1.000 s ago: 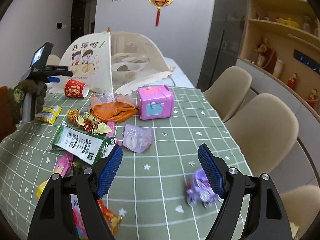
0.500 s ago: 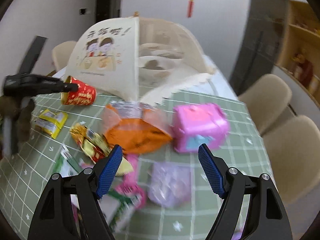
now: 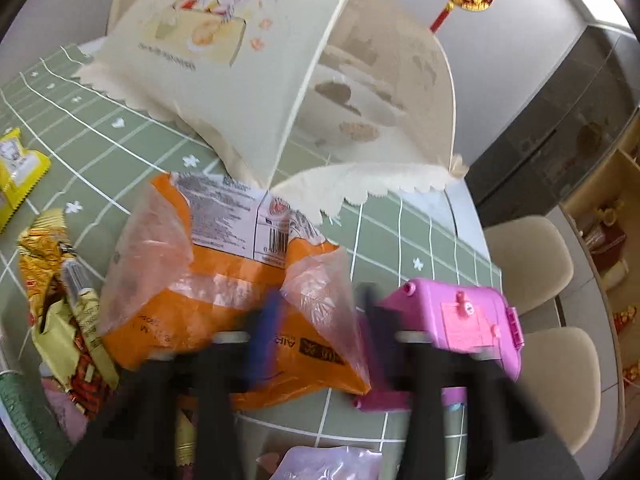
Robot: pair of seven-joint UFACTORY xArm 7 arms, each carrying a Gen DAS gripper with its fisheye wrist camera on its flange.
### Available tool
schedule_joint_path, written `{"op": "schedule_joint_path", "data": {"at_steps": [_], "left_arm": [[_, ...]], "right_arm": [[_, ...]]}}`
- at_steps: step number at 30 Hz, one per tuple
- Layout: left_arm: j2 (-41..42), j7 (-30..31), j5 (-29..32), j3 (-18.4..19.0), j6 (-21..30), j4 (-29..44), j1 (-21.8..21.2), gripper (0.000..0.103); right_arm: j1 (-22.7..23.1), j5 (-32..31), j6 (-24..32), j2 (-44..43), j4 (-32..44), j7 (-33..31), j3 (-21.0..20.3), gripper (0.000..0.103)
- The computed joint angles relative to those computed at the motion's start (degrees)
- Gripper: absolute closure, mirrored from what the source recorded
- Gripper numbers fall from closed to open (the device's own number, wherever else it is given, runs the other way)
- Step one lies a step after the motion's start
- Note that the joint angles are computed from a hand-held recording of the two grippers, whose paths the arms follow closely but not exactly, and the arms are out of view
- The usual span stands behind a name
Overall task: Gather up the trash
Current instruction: 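Close the left gripper on the red cup while the right gripper grasps the orange bag, then carry the red cup and orange bag with both grippers to the yellow trash bag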
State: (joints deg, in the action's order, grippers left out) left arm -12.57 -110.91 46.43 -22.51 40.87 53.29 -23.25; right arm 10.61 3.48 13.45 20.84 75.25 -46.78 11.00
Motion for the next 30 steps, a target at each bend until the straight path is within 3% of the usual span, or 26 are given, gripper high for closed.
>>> {"op": "schedule_joint_path", "data": {"at_steps": [3, 6, 10, 18, 24, 30], "left_arm": [[-1.0, -2.2, 0.5, -1.2, 1.2, -0.2, -0.3, 0.1], [-0.9, -3.2, 1.5, -2.1, 3.2, 1.0, -0.6, 0.1], [0.4, -5.1, 3.5, -3.2, 5.7, 3.8, -1.6, 0.1], [7.9, -5.2, 6.9, -4.3, 15.2, 15.5, -8.0, 0.1], [19.4, -4.2, 12.6, -4.6, 25.4, 31.4, -16.5, 0.1], [34.8, 0.7, 17.6, -2.4, 33.4, 53.0, -27.6, 0.1]], "right_arm": [[-5.7, 10.1, 5.3, -2.7, 0.8, -3.9, 5.4, 0.092], [-9.9, 22.2, 9.0, -7.8, -0.3, -11.1, 8.2, 0.093], [-11.8, 31.7, 13.6, -14.5, -2.4, -18.4, 6.8, 0.093], [-12.6, 43.4, 22.9, -25.4, -7.8, -29.2, -3.6, 0.093], [-12.9, 45.9, 29.8, -31.5, -10.9, -36.4, -14.2, 0.093], [-15.9, 47.2, 37.5, -34.4, -10.5, -44.4, -24.9, 0.093]]}}
